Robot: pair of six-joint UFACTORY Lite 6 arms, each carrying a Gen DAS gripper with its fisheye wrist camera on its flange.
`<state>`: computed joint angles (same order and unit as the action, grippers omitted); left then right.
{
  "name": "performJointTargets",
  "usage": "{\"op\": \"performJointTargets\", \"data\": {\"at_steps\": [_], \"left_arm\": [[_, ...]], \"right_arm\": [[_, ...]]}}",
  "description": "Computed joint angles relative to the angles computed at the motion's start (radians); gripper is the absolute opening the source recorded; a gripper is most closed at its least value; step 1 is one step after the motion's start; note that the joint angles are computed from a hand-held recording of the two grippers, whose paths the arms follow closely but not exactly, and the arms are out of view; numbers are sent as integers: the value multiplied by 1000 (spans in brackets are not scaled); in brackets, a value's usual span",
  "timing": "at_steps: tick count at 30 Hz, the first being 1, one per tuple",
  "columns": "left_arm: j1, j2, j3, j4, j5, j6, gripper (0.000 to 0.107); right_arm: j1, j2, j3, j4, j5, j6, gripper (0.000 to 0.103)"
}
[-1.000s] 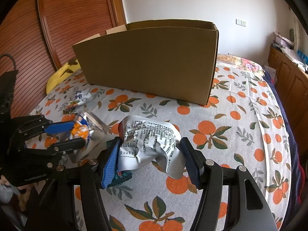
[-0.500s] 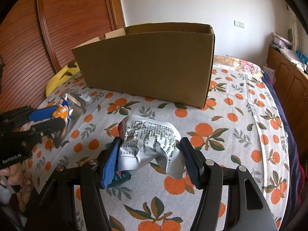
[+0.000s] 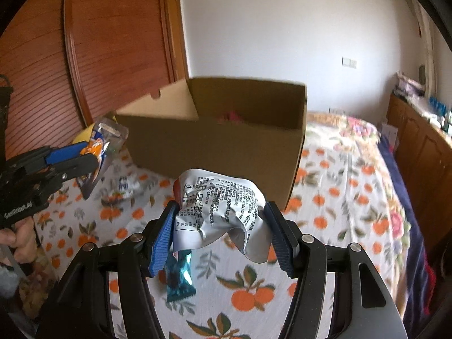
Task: Organize snacks
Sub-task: 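Lift both held snacks and carry them over the box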
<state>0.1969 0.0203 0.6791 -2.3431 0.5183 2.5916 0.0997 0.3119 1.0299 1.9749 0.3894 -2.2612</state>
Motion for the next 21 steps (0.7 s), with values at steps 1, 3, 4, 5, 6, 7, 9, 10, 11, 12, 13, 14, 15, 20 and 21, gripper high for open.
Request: {"op": "performJointTargets", "data": {"at_steps": [1,3,4,5,6,7,9,10,11,12,13,14,15,20,21], "left_arm": [[6,13,33,29,-2,-30,36],[15,37,87,60,-3,-62,36],[14,47,109,60,-6,-63,36],[18,70,143,71,-5,-70,36],[20,93,178,82,-7,-80,36],[21,110,203,87,-8,-85,36],[24,155,268,105,-12,-104,36],[26,175,297,119,-12,-120,36],[28,201,332,131,-11,-132,36],[31,222,359,138,-10,-138,36],[32,242,384,142,-10,-141,36],[32,271,421,144,-13,-146,36],[30,296,451,151,-17,-154,36],[19,431,615,190,-35,-214,36],[19,451,639,196,-37,-223,36]], "right_arm": [[7,-1,21,-19,-5,26,63],[19,2,63,-51,-13,67,63],[27,9,87,-60,-19,80,63],[32,15,109,-75,-23,97,63],[38,21,133,-93,-30,116,63],[45,34,167,-112,-37,138,63],[55,65,226,-150,-48,179,63],[60,87,267,-184,-55,215,63],[63,100,292,-205,-60,237,63],[69,130,341,-245,-68,282,63],[72,152,376,-282,-70,319,63],[73,169,401,-304,-70,341,63],[76,192,437,-333,-73,372,63],[94,334,646,-548,-80,593,63],[99,365,692,-598,-82,645,63]]}}
